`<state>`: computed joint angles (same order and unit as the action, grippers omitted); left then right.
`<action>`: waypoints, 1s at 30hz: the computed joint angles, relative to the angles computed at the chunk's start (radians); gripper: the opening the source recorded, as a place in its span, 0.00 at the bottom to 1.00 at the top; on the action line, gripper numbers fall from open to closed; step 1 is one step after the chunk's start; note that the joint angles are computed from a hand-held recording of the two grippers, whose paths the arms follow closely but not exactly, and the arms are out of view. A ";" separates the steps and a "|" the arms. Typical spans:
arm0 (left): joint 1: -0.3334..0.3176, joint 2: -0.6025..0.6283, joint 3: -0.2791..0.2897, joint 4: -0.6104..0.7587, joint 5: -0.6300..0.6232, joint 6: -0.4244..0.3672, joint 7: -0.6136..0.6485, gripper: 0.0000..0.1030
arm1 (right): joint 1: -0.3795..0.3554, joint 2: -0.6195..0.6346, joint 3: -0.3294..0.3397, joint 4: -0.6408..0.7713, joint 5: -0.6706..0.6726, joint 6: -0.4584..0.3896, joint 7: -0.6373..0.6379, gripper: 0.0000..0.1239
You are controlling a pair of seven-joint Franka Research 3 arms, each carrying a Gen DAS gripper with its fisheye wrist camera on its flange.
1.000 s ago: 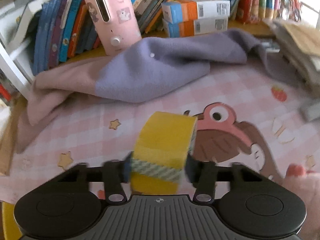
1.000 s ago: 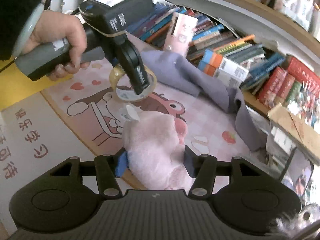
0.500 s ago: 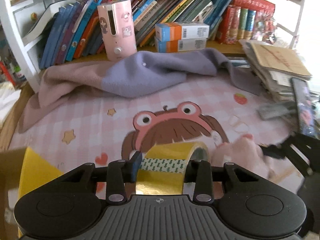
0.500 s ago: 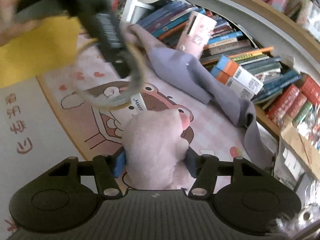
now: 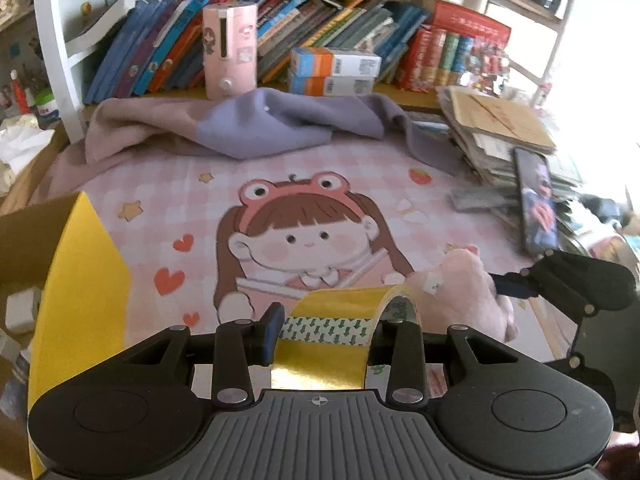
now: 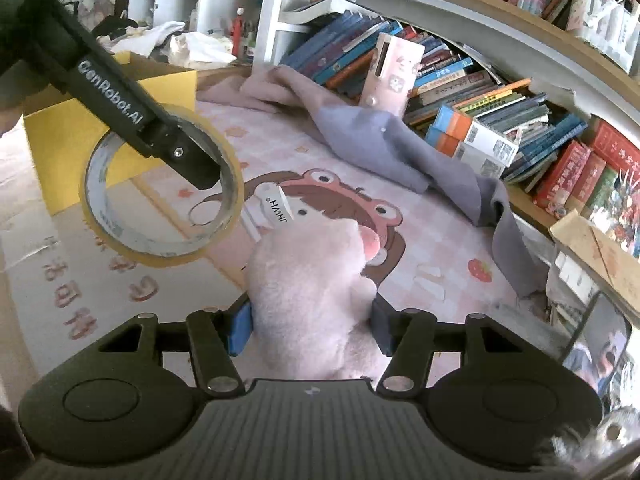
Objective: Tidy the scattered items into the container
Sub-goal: 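Lift and carry the tape roll and plush pig toward the yellow box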
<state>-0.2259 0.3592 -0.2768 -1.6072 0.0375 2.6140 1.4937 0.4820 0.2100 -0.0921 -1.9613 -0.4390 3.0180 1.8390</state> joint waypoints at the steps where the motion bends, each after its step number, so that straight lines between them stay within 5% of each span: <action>1: 0.008 -0.015 -0.010 -0.023 -0.015 0.008 0.013 0.35 | 0.009 -0.014 -0.005 -0.013 -0.007 -0.008 0.014 0.45; 7: 0.062 -0.108 -0.063 -0.157 -0.184 0.069 0.120 0.35 | 0.009 -0.077 0.021 -0.059 -0.096 -0.068 0.141 0.45; 15: 0.101 -0.275 -0.077 -0.333 -0.588 0.096 0.425 0.35 | -0.025 -0.179 0.125 -0.092 -0.253 -0.195 0.337 0.45; 23: 0.040 -0.441 0.036 -0.495 -0.903 0.049 0.693 0.35 | -0.044 -0.240 0.251 -0.090 -0.353 -0.313 0.524 0.45; 30: -0.020 -0.612 0.171 -0.663 -1.011 0.016 0.802 0.35 | 0.011 -0.218 0.302 -0.031 -0.330 -0.401 0.623 0.45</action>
<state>-0.2457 -0.2530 -0.1056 -2.2700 -0.9733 2.6298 2.2957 0.4933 -0.0078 0.2099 -1.9926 -0.7689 2.6174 2.4616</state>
